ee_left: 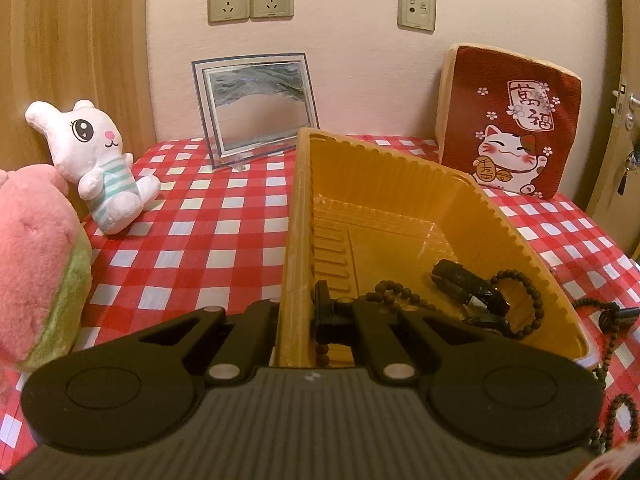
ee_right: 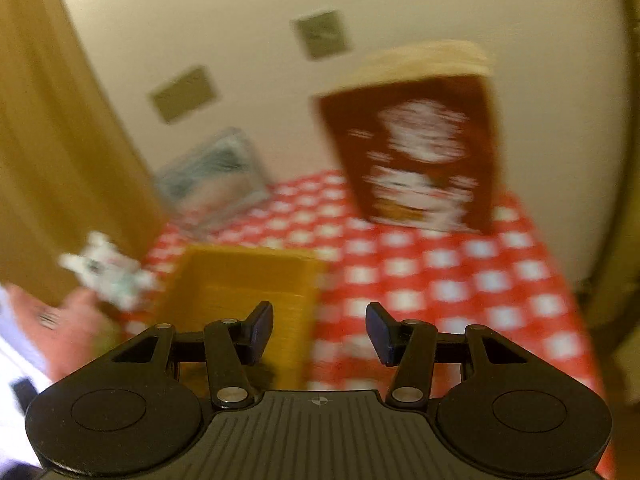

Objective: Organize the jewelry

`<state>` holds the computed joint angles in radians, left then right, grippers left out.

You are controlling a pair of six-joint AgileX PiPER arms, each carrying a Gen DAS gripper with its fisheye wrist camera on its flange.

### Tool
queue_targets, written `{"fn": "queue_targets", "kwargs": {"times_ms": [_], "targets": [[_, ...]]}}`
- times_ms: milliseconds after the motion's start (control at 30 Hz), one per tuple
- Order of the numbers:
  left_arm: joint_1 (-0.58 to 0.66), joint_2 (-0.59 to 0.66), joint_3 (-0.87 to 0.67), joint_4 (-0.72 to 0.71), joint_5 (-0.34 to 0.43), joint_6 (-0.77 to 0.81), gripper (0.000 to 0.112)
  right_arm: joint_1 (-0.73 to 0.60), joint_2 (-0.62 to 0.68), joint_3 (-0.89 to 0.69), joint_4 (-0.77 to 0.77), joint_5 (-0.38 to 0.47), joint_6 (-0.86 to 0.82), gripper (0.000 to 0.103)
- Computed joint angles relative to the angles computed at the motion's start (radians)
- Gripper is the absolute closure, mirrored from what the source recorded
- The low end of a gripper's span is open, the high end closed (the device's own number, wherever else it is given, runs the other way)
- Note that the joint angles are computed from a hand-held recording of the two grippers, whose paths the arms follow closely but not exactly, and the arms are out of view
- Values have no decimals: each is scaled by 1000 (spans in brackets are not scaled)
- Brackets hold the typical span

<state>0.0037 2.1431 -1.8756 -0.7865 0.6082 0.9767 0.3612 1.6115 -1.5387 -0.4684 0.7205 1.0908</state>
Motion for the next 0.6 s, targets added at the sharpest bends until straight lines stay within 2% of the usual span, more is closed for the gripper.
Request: {"fn": "queue_targets", "kwargs": {"times_ms": [167,300,433,500,600], "targets": [[-7,-2,-5,24,-4,-25,109,-20,-79,181,-44,40,-26,51],[-13,-8,-2,40,-11,-36,109,-15,-69,240,-50,-1,-86,52],[-19,-16,4,53,-20,-41,109,-25,-42,268,-45,-84,-144,61],[-21,-19,7,63,-24,-49,109,-37,-10,258,-30,-129,-206,61],[-26,-26,18,69,-33,-51,109,-55,52,221,20,-171,-399,61]]}}
